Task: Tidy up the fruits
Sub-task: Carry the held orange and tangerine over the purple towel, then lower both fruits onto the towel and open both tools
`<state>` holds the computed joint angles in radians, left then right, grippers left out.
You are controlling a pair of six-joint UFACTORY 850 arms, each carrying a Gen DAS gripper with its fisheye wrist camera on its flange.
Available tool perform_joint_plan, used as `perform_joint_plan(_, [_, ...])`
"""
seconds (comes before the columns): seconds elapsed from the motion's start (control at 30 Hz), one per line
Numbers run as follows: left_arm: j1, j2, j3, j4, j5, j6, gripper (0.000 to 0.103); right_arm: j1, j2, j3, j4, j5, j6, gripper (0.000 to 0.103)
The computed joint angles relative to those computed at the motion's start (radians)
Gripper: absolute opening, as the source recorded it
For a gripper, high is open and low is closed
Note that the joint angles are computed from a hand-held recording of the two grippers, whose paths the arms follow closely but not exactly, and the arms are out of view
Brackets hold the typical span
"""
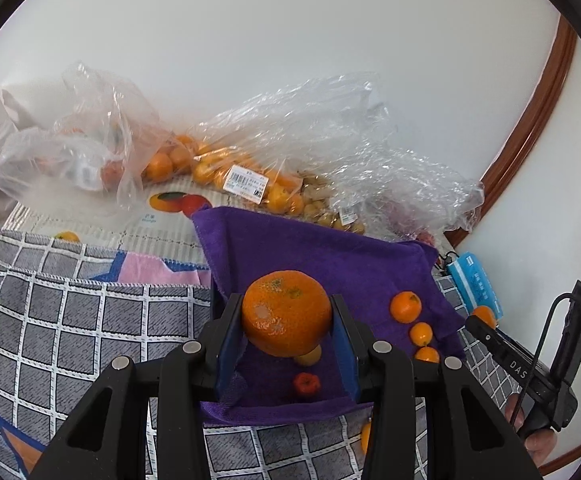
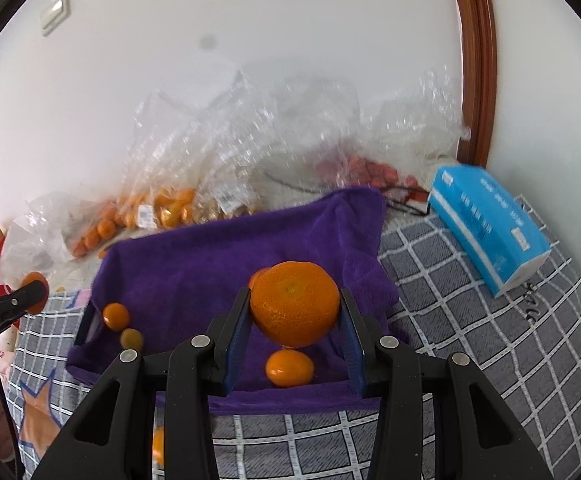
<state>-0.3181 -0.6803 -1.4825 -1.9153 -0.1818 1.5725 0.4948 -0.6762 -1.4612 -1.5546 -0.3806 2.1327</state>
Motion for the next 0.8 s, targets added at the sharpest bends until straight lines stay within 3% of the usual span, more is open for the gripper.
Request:
perform_joint_plan(0.43, [-0.010,-0.099,-0.086,0.518,-0.010,-0.507,0.040,-0.031,-0.091,-0.051,0.102,0.056,-0.072,0.042])
perform_joint_plan(0.63, [-0.012,-0.129,-0.123,0.612,-0.035,-0.605,0.040,-0.042,-0.106,-0.061,0.089,0.086,-0.055,0.042])
perform_joint_plan(0.8, [-0.011,-0.152,-0.146,0.656,-0.056,-0.653,0.040,-0.032,-0.109,-0.068,0.092,0.063,-0.080,0.042])
